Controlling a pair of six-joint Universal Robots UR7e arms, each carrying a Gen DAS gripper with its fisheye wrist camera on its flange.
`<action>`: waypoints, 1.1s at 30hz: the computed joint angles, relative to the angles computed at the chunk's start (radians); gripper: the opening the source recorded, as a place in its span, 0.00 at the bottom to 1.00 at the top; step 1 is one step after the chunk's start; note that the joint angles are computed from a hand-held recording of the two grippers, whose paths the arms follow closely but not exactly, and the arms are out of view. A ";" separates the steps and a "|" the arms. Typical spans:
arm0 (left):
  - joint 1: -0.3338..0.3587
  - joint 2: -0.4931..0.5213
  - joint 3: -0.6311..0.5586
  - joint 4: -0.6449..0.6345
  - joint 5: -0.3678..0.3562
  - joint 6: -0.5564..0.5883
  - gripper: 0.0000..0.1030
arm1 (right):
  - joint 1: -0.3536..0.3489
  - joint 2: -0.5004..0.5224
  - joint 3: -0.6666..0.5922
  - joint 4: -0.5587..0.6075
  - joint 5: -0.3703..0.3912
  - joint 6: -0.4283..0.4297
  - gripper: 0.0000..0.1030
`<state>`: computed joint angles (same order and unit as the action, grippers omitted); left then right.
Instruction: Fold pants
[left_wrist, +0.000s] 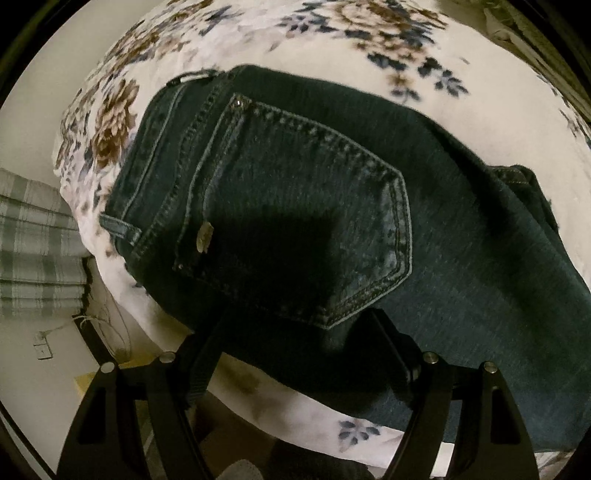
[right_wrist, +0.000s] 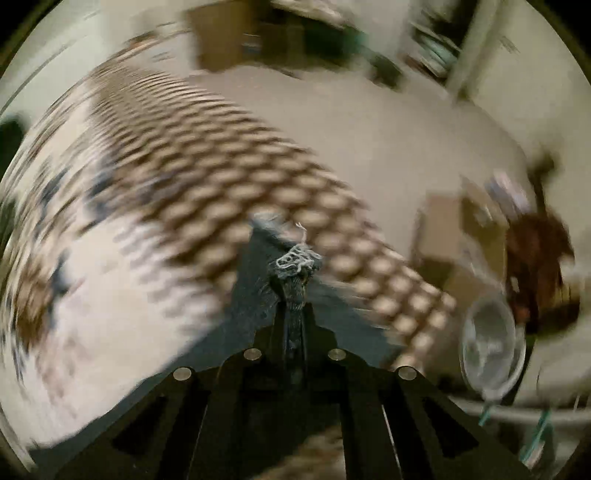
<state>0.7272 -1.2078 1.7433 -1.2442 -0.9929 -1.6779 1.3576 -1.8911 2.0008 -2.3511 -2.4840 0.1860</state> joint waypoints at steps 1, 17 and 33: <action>0.001 0.000 0.002 -0.003 -0.003 0.000 0.74 | -0.078 -0.035 -0.016 0.049 0.088 0.028 0.06; -0.016 -0.102 0.040 0.013 -0.017 -0.080 0.74 | -0.351 -0.176 0.099 0.162 0.500 0.174 0.28; 0.081 -0.257 0.079 0.131 0.074 -0.141 0.74 | 0.377 0.713 -0.253 0.373 0.930 0.374 0.53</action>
